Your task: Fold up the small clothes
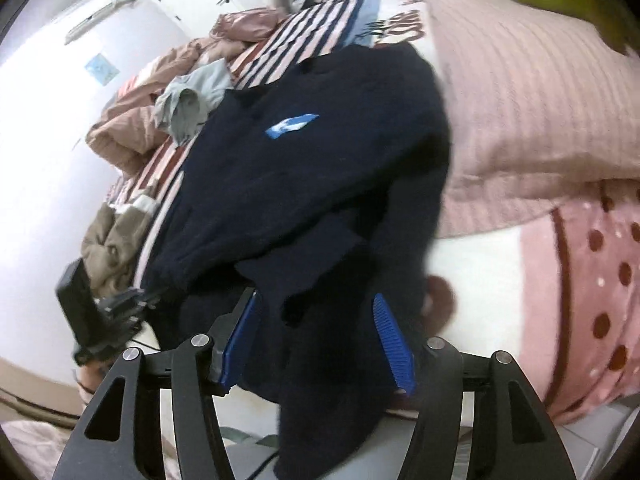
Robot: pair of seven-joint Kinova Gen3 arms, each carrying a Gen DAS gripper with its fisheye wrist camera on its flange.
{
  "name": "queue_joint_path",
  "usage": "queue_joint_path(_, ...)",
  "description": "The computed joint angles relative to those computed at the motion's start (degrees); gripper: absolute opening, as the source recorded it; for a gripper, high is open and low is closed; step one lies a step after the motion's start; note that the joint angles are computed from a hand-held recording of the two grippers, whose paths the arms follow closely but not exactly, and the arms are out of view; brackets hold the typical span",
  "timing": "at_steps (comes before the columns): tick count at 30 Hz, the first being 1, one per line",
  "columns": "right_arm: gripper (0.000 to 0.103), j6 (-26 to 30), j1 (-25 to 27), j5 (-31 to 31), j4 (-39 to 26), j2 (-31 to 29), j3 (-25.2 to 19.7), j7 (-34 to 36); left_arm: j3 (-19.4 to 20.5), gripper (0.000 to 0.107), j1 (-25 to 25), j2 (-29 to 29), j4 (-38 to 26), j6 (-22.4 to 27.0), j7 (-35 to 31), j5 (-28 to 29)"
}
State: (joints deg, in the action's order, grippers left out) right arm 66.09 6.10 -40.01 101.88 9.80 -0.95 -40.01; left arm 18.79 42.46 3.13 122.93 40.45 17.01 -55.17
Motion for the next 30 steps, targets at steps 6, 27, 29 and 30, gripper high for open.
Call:
queue_joint_path(6,0.056,2.67,3.33,6.15,-0.78,1.85,-3.29,-1.62,1.93,0.018,-0.16,-1.8,-0.71,5.25,-4.82,5.09)
queue_joint_path(27,0.062,-10.72,-7.08,21.49,9.48,-3.9,-12.13,-6.91,-1.78,0.045,2.59,-0.37,4.74,-2.38,5.83,-2.74)
queue_joint_path(29,0.04,-15.38,-12.38,24.02,11.88,-6.61,-10.07,-9.69,1.62,0.026,0.81,0.14,3.93,-0.1,7.95,-3.84)
queue_joint_path(30,0.022,-17.71,-14.01,23.89,13.25,-7.92,-9.21,-10.27,4.28,0.023,-1.66,-0.28,4.5,-0.35,10.19,-4.78)
